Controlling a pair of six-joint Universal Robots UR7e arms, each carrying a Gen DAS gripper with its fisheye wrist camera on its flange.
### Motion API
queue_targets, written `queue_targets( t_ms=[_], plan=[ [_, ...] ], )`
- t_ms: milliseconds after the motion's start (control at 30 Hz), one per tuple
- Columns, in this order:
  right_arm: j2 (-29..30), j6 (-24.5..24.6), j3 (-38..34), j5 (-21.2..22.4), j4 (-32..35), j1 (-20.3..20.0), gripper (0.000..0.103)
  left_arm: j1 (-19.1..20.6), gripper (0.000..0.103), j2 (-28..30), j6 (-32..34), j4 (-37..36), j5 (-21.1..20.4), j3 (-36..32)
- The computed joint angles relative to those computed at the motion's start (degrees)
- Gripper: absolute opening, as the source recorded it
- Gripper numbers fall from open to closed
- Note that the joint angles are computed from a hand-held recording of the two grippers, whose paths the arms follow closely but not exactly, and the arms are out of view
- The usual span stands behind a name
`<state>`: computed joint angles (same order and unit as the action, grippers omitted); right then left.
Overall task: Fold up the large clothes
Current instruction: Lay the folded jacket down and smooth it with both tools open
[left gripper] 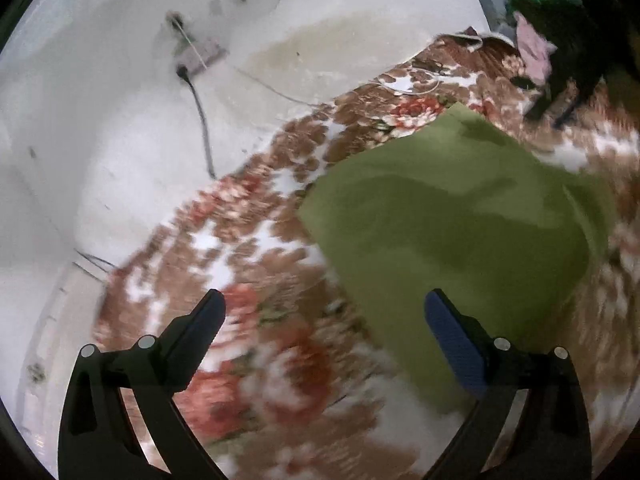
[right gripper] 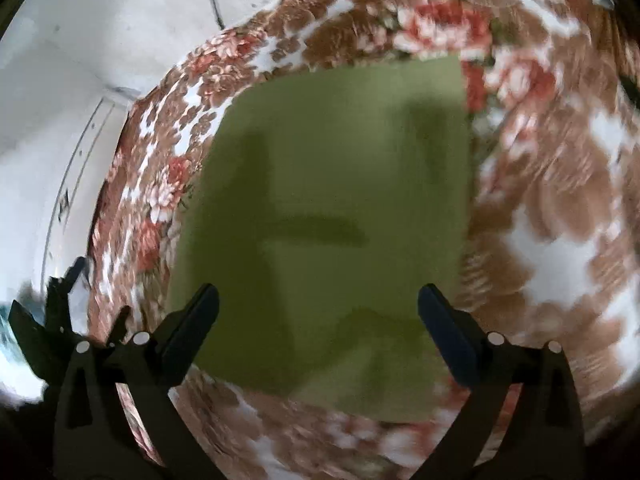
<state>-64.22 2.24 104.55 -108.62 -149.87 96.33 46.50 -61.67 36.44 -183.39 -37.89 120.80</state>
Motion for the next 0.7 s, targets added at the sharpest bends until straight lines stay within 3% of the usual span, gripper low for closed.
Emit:
queue_targets(
  t_ms=[67,100,200,300,367,400,467,533,700],
  plan=[
    [2.4,4.3,0.6,-0.3,-0.2,-2.1,0.096,2.1,0.098,1.7,-1.9,3.5,-2.6,-0.5],
    [2.6,4.2,1.2,-2.3,-0.4,-1.9,0.088,3.0,0.098,2.8,-0.6,2.6,-3.0,-0.3],
    [5.5,-5.7,2.3,-9.9,-5.2,-2.1,0.061,6.2,0.098,4.8,2.5,0.1,-4.3,0.9],
    [6.8,-13.3,3.5,-12.6,-9.2,-1.8,0.058,7.3,0.098,5.1,5.1,-2.3,-6.1,1.4],
    [6.8,-15.1,3.8,-13.0,-10.2,-1.8,0.058,7.6,0.098,4.9,5.1,-1.3,-6.3,1.1],
    [6.9,-15.6,3.7,-14.0,-10.1,-1.5,0.061,7.5,0.098,4.1,2.8,2.0,-6.5,0.4],
    [8.3,-15.1,2.4,-19.4,-8.8,0.7,0.079,6.3,0.099,2.4,0.3,7.3,-5.7,-0.9],
    [7.7,-14.6,1.7,-19.5,-8.4,2.1,0.093,5.4,0.098,0.8,0.3,8.0,-6.4,-1.8],
    [10.5,-13.3,-8.0,-17.2,-10.5,4.0,0.098,6.5,0.098,1.1,-7.3,17.4,-13.1,-12.2]
  ],
)
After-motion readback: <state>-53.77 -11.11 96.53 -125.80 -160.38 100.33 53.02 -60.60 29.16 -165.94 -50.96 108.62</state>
